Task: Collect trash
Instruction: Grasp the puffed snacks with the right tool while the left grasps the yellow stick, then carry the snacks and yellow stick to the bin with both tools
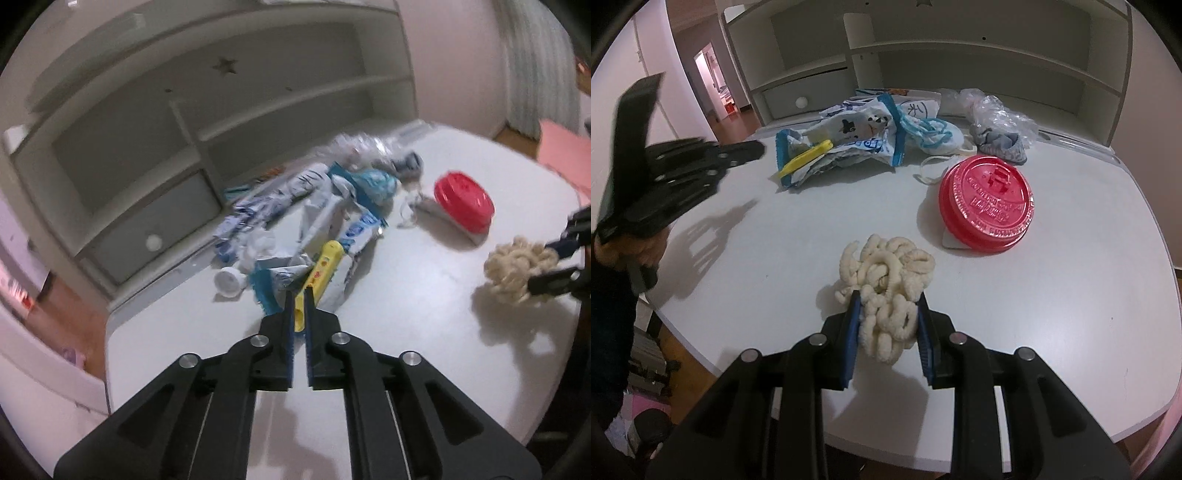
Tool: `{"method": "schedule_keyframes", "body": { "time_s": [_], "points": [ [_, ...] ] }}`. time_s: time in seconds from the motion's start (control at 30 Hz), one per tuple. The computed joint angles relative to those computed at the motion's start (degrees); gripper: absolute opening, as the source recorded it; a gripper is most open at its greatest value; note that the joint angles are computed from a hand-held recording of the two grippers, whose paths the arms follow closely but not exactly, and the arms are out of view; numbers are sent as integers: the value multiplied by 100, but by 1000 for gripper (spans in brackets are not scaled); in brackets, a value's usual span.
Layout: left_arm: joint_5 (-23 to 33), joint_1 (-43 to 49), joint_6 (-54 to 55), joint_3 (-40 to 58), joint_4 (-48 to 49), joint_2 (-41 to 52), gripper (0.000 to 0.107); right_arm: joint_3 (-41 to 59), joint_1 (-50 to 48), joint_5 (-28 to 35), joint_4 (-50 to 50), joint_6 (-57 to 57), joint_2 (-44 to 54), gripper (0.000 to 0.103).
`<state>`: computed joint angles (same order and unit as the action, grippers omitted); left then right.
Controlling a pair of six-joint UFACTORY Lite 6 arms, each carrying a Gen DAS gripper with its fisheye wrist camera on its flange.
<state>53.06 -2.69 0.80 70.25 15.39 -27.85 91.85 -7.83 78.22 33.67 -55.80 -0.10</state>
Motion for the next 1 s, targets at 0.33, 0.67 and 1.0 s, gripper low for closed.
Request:
{"method": "schedule_keyframes", "body": {
  "time_s": [0.33,0.67,1.0],
  "points": [
    [-374,1101,2255,24,-1854,475,55,24,-99,59,-17,38,41,28],
    [-24,1655,3117,398,-2781,1214,33,35,-15,97,-33,93,111,28],
    [32,1236,2709,123,-2384,855,10,161,-70,162,-32,88,179,28]
  ]
}}
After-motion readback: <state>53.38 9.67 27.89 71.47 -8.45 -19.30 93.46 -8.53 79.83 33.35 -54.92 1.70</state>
